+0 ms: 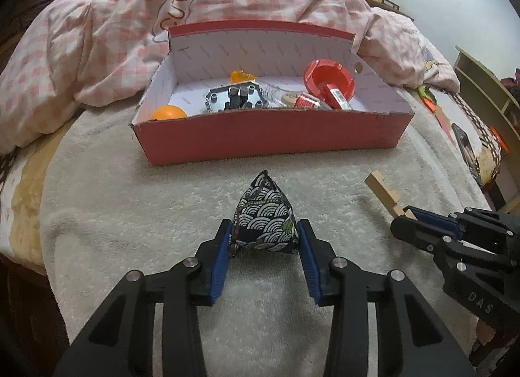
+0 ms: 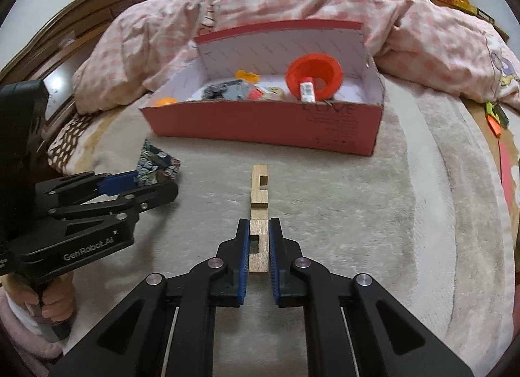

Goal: Organize objects
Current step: 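Carry the pouch and wooden block into the shoebox and release both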

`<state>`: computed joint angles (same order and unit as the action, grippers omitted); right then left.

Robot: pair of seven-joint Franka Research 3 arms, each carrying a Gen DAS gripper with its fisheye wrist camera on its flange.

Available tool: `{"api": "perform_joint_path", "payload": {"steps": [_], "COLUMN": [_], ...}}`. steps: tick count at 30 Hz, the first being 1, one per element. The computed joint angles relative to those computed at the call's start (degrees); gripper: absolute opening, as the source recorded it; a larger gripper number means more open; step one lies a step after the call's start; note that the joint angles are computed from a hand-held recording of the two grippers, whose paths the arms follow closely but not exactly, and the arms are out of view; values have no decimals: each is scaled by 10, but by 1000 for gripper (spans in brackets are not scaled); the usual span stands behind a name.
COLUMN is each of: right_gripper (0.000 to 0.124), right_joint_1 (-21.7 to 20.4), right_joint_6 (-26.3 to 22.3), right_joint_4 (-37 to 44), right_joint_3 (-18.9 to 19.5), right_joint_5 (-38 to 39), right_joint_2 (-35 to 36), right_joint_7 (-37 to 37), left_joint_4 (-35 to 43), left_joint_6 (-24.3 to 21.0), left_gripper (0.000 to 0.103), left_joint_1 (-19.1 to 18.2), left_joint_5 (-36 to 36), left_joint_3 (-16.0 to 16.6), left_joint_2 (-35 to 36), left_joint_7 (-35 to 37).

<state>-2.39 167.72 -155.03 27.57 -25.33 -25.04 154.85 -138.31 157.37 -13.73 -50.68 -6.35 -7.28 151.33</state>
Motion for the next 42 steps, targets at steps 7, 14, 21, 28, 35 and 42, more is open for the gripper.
{"api": "perform_joint_path", "payload": {"steps": [7,14,21,28,35,42], "right_gripper": [12,12,12,12,12,12], "right_joint_1": [5,-1,-31,-67,-67,-42], "right_joint_6": [3,-18,-29,-30,-31,-41], "right_joint_4": [9,33,71,117,158,189], "right_joint_3": [1,-4,-11,-16,-41,-78], "right_joint_5": [0,-3,-26,-93,-181,-240], "right_joint_2": [-16,-28,-9,38,98,151], "right_joint_7": [-17,-47,-57,-15,52,91], "left_joint_4": [2,41,96,153,203,233], "left_joint_6": [-10,-1,16,30,54,73], "left_gripper": [39,39,39,39,39,39], "left_joint_1": [-6,-8,-2,13,36,58], "left_joint_5": [-37,-41,-30,23,119,213], "left_joint_3": [11,8,-9,-36,-69,-95], "left_joint_2": [-22,-9,24,74,139,190], "left_joint_7": [32,29,5,-60,-156,-240]}}
